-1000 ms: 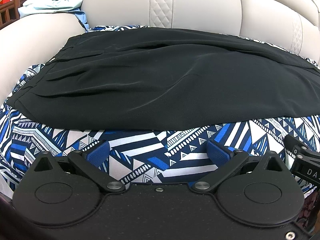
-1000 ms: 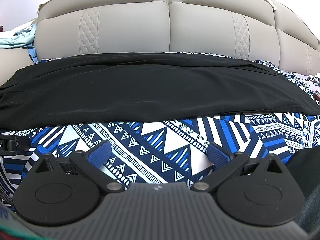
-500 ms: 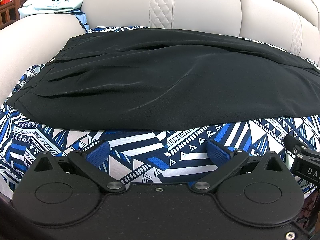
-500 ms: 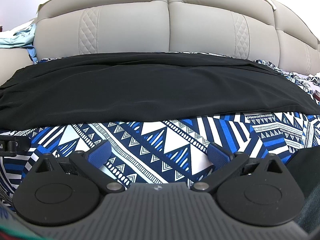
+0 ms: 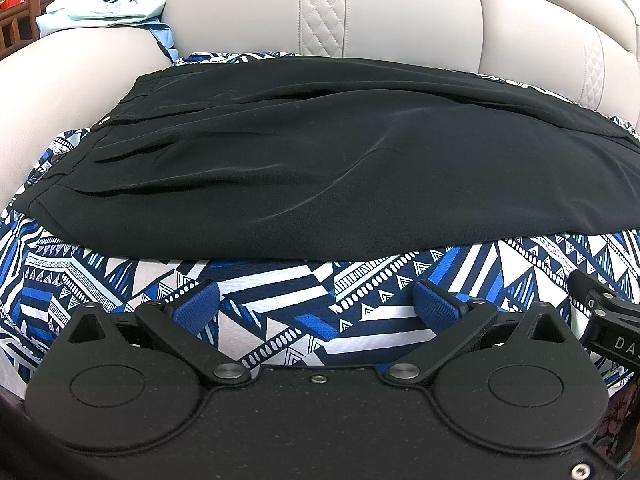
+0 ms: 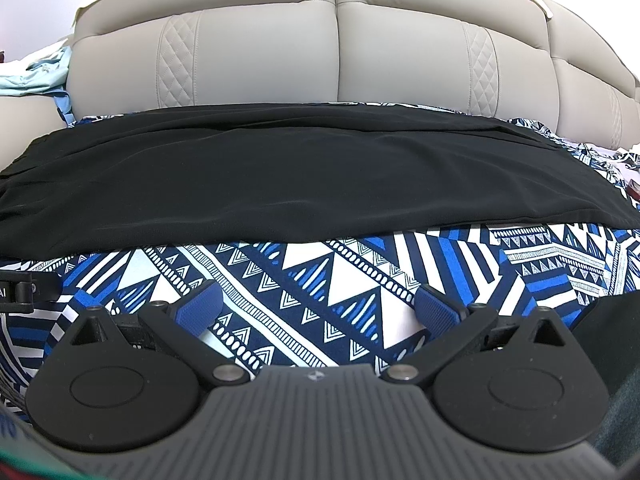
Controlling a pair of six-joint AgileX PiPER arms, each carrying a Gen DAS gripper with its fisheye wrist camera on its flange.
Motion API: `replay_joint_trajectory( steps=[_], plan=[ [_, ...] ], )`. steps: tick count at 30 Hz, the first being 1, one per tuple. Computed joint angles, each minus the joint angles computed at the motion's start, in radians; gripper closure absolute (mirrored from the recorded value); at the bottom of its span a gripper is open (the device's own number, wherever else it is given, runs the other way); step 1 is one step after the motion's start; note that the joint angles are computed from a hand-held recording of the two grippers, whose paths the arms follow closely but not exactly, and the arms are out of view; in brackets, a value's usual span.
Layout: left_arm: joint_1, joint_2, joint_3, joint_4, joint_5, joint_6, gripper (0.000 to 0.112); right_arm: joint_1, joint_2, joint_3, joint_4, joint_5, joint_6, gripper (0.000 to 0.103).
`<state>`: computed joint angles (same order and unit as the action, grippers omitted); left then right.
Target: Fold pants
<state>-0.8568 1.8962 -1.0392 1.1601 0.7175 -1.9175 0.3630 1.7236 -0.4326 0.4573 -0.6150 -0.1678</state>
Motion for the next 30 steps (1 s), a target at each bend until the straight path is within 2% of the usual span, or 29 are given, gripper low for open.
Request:
replay_joint_trajectory(
  steps=[18, 21, 23, 24, 25, 26, 28, 30],
  plan=[
    [-0.012, -0.011, 0.019, 0.029, 0.008, -0.043, 0.009, -0.015, -0.002, 0.004, -0.044, 0.003, 0.018, 0.000],
    [0.019, -0.032, -0.027, -0.116, 0.004, 0.133, 0.010, -0.025, -0.019, -0.001, -0.042, 0.035, -0.002, 0.000],
    [0.041, -0.070, -0.036, -0.187, 0.004, 0.195, 0.020, -0.012, -0.060, -0.025, 0.086, 0.113, -0.116, 0.000],
    [0.051, -0.104, -0.023, -0.182, -0.001, 0.199, 0.021, -0.005, -0.078, -0.023, 0.127, 0.117, -0.149, 0.000],
    [0.063, -0.138, -0.013, -0.170, -0.003, 0.206, 0.020, 0.005, -0.098, -0.005, 0.128, 0.080, -0.151, 0.000],
    [0.081, -0.172, -0.009, -0.156, -0.001, 0.217, 0.018, 0.005, -0.123, 0.012, 0.090, 0.047, -0.134, 0.000],
    [0.146, -0.227, -0.015, -0.134, -0.024, 0.255, 0.012, -0.040, -0.166, 0.000, -0.056, 0.048, -0.080, 0.000],
    [0.257, -0.244, -0.070, -0.181, -0.077, 0.354, 0.011, -0.095, -0.172, -0.094, -0.187, 0.136, -0.037, 0.000]
  ],
)
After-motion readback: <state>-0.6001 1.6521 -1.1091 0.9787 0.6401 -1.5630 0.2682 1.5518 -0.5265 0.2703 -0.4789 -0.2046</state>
